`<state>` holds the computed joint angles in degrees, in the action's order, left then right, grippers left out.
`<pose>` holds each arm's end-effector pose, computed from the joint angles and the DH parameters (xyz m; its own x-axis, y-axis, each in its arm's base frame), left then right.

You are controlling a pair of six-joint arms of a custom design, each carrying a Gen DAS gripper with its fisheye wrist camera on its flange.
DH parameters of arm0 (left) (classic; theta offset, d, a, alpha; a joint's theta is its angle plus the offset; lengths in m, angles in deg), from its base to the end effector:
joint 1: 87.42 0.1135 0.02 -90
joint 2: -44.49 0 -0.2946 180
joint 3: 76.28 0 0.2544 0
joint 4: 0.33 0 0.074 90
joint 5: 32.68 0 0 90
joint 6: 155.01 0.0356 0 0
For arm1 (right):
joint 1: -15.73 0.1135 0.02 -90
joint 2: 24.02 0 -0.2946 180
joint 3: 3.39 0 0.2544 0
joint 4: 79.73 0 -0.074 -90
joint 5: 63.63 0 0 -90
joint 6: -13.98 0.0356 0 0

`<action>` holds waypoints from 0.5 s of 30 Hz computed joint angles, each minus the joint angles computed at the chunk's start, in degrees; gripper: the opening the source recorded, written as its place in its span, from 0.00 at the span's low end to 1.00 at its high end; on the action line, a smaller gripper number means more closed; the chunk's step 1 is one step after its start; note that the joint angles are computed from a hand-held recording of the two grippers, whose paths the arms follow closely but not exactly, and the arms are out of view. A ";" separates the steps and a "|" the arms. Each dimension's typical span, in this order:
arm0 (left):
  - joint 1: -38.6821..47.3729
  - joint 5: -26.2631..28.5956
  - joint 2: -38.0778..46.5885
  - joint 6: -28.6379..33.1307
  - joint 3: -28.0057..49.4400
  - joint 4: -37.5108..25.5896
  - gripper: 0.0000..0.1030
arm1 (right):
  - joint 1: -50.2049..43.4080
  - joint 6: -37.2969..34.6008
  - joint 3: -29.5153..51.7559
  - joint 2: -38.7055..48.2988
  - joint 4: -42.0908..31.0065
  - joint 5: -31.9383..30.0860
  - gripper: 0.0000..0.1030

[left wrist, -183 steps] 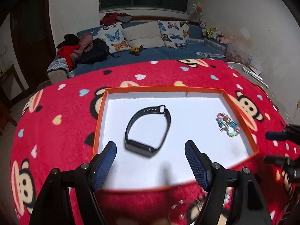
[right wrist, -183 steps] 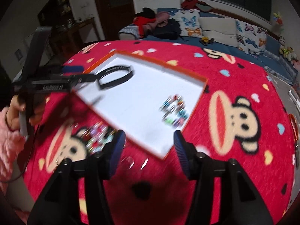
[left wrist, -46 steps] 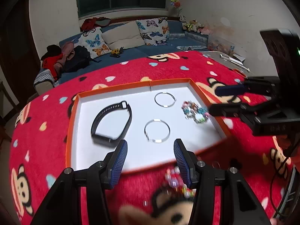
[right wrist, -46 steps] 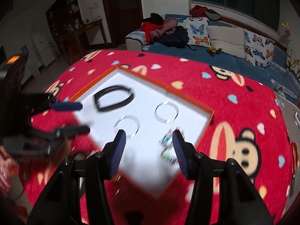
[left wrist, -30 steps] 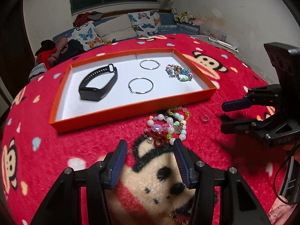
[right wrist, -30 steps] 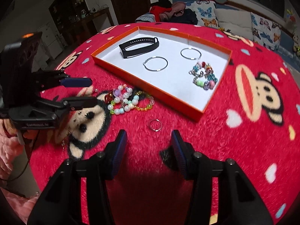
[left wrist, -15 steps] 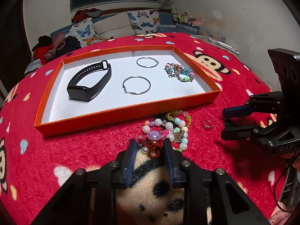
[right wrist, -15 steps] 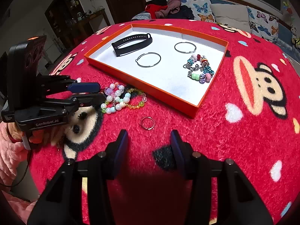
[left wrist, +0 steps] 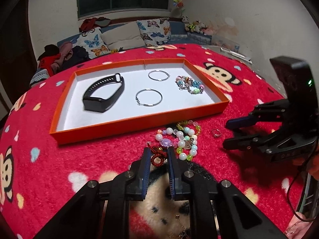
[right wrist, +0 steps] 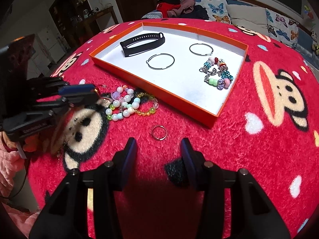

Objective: Organize jewelry
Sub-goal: 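Grasp the small silver ring with the right tool while the left tool grasps the red charm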

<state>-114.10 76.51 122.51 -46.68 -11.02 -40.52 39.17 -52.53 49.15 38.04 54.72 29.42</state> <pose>0.2376 -0.1325 0.2596 -0.4879 0.5776 -0.6544 0.7948 0.6039 -0.0595 0.1802 0.0761 0.2419 -0.8370 0.0709 -0.5425 -0.0389 0.9814 0.1882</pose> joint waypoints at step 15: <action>5.58 5.55 -1.99 0.76 2.90 -4.39 0.17 | 0.70 -2.28 2.06 4.22 1.18 1.93 0.26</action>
<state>-108.51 82.06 120.52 -45.92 -8.12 -44.91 39.87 -54.81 51.21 42.26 55.90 31.35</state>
